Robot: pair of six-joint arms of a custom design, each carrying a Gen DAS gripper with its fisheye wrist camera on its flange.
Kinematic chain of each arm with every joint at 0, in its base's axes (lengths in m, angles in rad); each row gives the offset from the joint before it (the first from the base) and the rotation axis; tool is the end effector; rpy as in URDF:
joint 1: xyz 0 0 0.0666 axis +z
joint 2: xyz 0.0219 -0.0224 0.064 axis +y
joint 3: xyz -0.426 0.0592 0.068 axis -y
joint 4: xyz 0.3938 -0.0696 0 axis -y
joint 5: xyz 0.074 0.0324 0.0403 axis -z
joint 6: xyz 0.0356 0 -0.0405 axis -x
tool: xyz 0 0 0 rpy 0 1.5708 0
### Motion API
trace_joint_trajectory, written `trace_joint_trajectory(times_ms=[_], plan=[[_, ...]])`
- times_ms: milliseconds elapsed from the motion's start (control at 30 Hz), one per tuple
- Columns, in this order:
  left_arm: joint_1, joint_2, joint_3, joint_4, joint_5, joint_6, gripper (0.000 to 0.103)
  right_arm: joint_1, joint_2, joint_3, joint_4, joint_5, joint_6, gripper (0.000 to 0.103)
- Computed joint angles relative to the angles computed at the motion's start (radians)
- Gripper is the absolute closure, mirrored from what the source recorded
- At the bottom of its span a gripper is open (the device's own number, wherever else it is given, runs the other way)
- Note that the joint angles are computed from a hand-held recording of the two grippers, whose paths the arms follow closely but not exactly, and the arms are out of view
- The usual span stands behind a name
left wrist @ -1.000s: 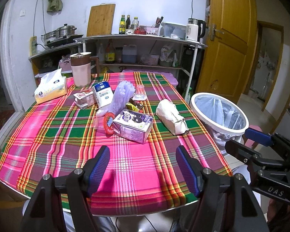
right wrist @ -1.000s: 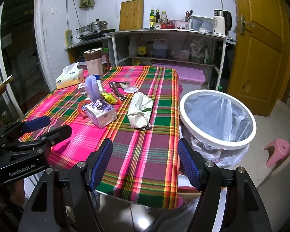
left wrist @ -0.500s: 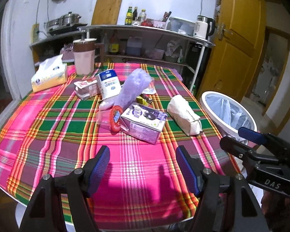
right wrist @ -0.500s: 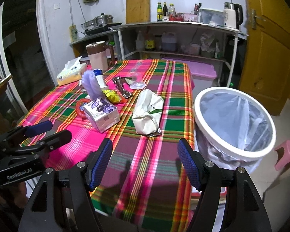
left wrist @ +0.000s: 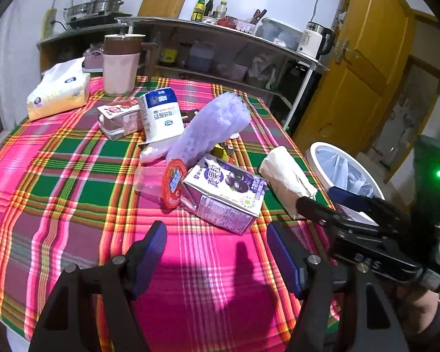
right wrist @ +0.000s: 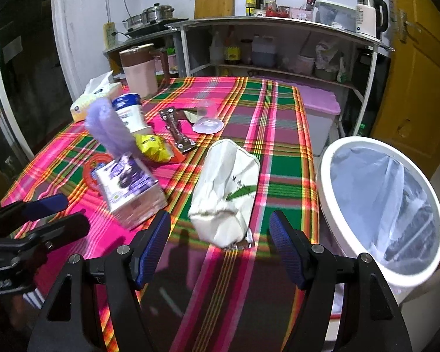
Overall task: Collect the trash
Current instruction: 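Grasp the white crumpled paper bag with the right gripper while the left gripper grasps the clear plastic cup, then carry the paper bag and plastic cup over the bin and open both grippers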
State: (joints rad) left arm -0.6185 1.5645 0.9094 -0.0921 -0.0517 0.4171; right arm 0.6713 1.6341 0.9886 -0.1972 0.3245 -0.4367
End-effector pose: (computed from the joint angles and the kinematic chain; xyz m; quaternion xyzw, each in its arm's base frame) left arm 0.3917 -0.2770 0.2425 0.0818 0.9125 -0.1775 0.3594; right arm 0.4010 0.3036 0.2340 -0.0508 0.9226 0.0565 0.3782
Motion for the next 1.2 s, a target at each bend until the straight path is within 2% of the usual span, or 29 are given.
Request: trace_joint_trajectory(times_ms=[133, 167, 200, 267, 300, 567, 767, 867, 1067, 1200], plan=[[0.009, 0.017, 0.012, 0.014, 0.025, -0.004, 0.033, -0.016, 0.029, 0.03, -0.013, -0.015, 0.017, 0.033], [0.012, 0.02, 0.015, 0.017, 0.027, -0.006, 0.032, -0.019, 0.035, 0.036, -0.016, -0.021, 0.017, 0.036], [0.014, 0.024, 0.019, 0.022, 0.031, -0.01, 0.032, -0.022, 0.038, 0.041, -0.02, -0.028, 0.017, 0.04], [0.018, 0.031, 0.027, 0.026, 0.024, -0.016, 0.031, -0.026, 0.044, 0.046, -0.03, -0.037, 0.013, 0.059], [0.022, 0.033, 0.031, 0.026, 0.018, -0.017, 0.031, -0.028, 0.045, 0.046, -0.031, -0.04, 0.01, 0.06], [0.063, 0.042, 0.04, 0.022, -0.036, 0.027, 0.03, -0.036, 0.032, 0.028, -0.007, -0.059, 0.002, 0.062], [0.115, 0.058, 0.052, 0.023, 0.001, 0.038, 0.03, -0.039, 0.029, 0.025, -0.004, -0.068, -0.003, 0.063], [0.135, 0.073, 0.06, 0.019, 0.049, 0.033, 0.03, -0.041, 0.029, 0.026, -0.007, -0.068, -0.007, 0.063], [0.163, 0.099, 0.071, 0.028, 0.12, 0.041, 0.031, -0.045, 0.033, 0.032, -0.015, -0.068, -0.01, 0.063], [0.164, 0.11, 0.082, 0.031, 0.136, 0.032, 0.032, -0.046, 0.034, 0.033, -0.017, -0.069, -0.013, 0.063]])
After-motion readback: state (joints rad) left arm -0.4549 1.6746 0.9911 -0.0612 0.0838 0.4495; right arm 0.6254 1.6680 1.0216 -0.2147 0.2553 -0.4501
